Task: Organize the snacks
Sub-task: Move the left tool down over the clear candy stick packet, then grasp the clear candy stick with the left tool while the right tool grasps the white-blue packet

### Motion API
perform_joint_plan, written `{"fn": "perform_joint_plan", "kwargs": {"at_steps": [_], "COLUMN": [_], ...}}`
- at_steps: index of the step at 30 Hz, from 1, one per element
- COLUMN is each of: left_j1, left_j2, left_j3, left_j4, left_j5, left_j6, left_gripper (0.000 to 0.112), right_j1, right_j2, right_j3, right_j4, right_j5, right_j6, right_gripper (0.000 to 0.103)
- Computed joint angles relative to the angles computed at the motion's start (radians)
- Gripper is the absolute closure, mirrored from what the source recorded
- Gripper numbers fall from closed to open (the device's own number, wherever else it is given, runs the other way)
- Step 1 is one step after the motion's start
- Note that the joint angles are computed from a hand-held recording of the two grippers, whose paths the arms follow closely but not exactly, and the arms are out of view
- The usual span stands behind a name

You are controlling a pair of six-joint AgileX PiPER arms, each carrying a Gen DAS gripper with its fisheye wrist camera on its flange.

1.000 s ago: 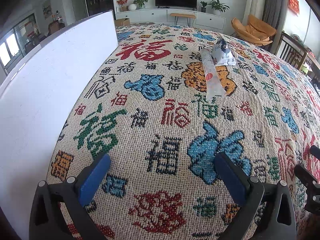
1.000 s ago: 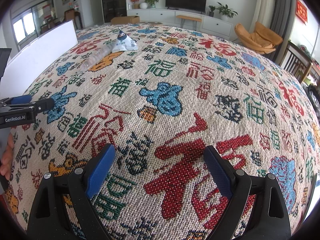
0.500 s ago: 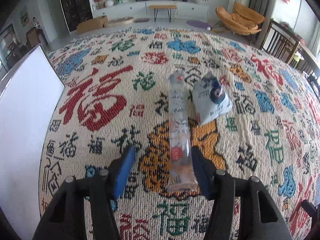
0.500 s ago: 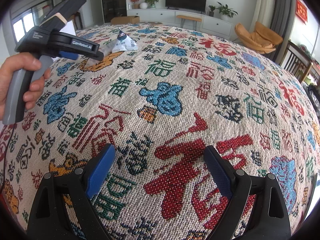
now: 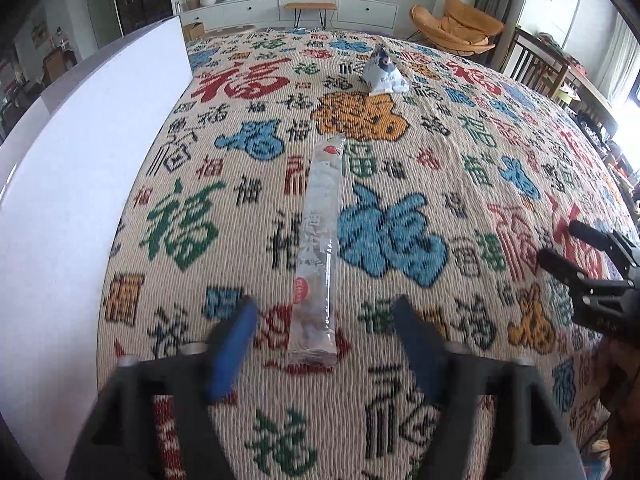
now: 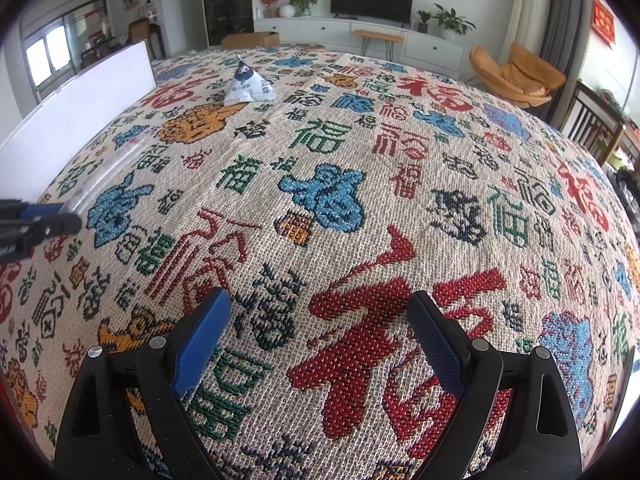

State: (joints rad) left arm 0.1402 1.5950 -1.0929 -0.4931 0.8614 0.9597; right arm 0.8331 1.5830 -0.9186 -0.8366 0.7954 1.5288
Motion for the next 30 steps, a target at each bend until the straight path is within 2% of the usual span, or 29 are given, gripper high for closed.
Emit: {"fn": "perform_joint_plan", "kwargs": {"at_steps": [1,3,5,7,9,10,11,13,14,15,18,22,23,25,28,29,30], "left_j1": [0.012,-0.013,-0.062,-0.123,-0.136,-0.114,-0.1,-0.093,-0.094,-0.095,-0.093,-0.09,-0.089,-0.089,-0.088,-0.089,-0.088], "left_j2": [-0.028,-0.06,-0.032,0.014,0.059,0.07,0.071,0.074,0.071,0.072,0.076,0.073,0.074,0.072,0.073,0.073,0.072], "left_j3": [0.032,0.068,0.041,0.015,0.019,0.012,0.023,0.029,0.036,0.036,0.037,0.041,0.041,0.043,0.041,0.041,0.043], "left_j4": [-0.032,-0.025,0.001,0.074,0.08,0.024,-0.02,-0.04,-0.047,-0.049,-0.063,-0.073,-0.074,-0.076,-0.079,-0.079,-0.08], "left_j5": [-0.027,-0.105,-0.14,-0.209,-0.278,-0.263,-0.28,-0.292,-0.3,-0.302,-0.305,-0.304,-0.304,-0.305,-0.304,-0.305,-0.305], "left_j6": [0.042,0.045,-0.024,-0.142,-0.177,-0.155,-0.123,-0.101,-0.09,-0.089,-0.075,-0.064,-0.063,-0.062,-0.061,-0.061,-0.06], "left_gripper": [0.011,0.011,0.011,0.011,0.009,0.009,0.009,0.009,0.009,0.009,0.009,0.009,0.009,0.009,0.009,0.009,0.009], "right_j1": [0.0,0.0,0.0,-0.001,-0.003,-0.006,-0.01,-0.024,-0.051,-0.099,-0.228,-0.367,-0.393,-0.42,-0.43,-0.422,-0.408], "right_j2": [0.0,0.0,0.0,-0.001,-0.003,-0.007,-0.01,-0.013,-0.013,-0.012,0.055,0.319,0.394,0.534,0.703,0.731,0.737], "right_j3": [0.0,-0.001,-0.001,0.001,0.002,0.007,0.011,0.01,-0.001,-0.017,-0.156,-0.551,-0.651,-0.851,-1.139,-1.188,-1.197], "right_j4": [0.0,0.0,0.0,0.001,0.003,0.004,0.007,0.016,0.038,0.071,0.159,0.406,0.479,0.551,0.645,0.634,0.583], "right_j5": [0.0,0.0,0.0,-0.002,-0.008,-0.017,-0.026,-0.045,-0.074,-0.137,-0.268,-0.284,-0.274,-0.197,-0.002,0.034,0.048], "right_j6": [0.0,0.0,0.0,0.0,0.0,0.001,0.003,-0.017,-0.067,-0.143,-0.345,-0.735,-0.835,-0.947,-1.046,-1.047,-1.024], "right_gripper": [0.011,0.011,0.011,0.011,0.011,0.01,0.01,0.01,0.01,0.01,0.011,0.011,0.011,0.011,0.013,0.014,0.032]}}
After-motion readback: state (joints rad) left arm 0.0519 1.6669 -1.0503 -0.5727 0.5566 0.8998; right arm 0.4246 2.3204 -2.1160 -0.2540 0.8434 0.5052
